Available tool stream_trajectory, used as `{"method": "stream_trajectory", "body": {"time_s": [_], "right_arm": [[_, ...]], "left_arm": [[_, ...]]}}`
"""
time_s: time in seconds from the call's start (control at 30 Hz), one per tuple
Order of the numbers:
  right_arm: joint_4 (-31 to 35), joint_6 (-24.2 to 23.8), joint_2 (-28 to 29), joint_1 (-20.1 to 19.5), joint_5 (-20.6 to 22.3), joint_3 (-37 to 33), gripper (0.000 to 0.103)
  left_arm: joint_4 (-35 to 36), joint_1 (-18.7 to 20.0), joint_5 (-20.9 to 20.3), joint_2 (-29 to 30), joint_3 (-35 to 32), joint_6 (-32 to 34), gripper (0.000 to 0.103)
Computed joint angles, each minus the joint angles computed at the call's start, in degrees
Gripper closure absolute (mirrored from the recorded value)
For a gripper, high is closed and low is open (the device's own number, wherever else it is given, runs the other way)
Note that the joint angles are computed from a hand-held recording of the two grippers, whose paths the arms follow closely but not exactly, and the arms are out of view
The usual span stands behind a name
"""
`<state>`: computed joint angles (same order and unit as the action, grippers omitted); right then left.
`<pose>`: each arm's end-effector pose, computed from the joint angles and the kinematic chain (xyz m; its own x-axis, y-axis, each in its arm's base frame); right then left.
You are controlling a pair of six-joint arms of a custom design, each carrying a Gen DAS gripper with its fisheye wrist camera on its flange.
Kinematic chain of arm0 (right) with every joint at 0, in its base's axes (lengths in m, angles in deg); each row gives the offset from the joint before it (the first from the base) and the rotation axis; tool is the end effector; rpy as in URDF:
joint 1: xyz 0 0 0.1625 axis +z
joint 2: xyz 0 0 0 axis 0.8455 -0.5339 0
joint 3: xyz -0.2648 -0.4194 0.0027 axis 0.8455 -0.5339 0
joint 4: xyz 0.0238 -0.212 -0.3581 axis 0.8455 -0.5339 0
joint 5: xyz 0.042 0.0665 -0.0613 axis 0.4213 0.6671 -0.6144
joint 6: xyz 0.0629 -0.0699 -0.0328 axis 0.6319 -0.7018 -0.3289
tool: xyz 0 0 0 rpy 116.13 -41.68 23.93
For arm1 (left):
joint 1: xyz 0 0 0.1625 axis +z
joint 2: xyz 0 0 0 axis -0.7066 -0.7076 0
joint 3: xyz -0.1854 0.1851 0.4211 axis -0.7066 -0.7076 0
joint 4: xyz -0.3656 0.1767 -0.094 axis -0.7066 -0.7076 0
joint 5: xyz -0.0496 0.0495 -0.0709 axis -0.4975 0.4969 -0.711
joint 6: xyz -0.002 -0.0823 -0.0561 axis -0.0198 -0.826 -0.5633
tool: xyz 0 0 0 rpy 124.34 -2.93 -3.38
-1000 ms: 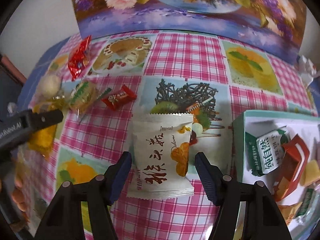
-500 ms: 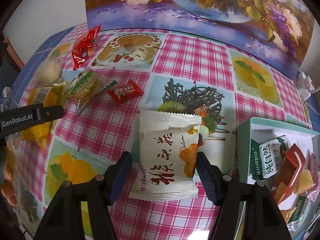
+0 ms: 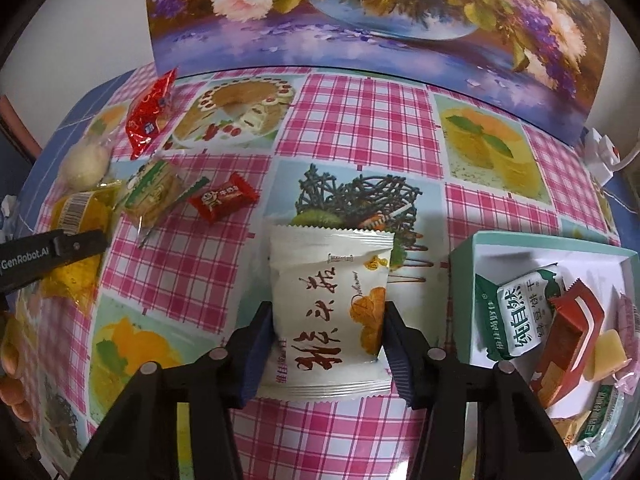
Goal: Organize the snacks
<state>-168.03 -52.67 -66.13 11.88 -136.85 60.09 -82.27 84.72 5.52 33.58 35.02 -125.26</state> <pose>-0.0967 -0.5348 0.2532 -0.6795 -0.3938 0.6190 -0.5122 0.8587 -0.0160 -0.2945 -0.5057 -0.1380 -0.6503 -0.5595 -0.5138 -0.2142 0.7840 -0.5826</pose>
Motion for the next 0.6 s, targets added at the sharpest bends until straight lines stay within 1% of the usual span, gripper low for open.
{"method": "stream_trajectory", "body": {"time_s": [0.3,0.47,0.6], "right_arm": [[2.4,2.0,-1.1,0.2,1.7,-0.6,0.048],[3.0,2.2,-2.4,0.1,3.0,0.0,0.048],[4.7,2.9,-3.6,0.2,3.6,-0.1,0.048]], "left_arm": [[0.5,-0.9,0.3,0.0,-1.1,-0.1,0.059],[0.4,-1.8,0.6,-0.7,-0.8,-0.1,0.059],[1.6,-2.6,0.9,-0.8,-1.5,-0.4,0.059]]}}
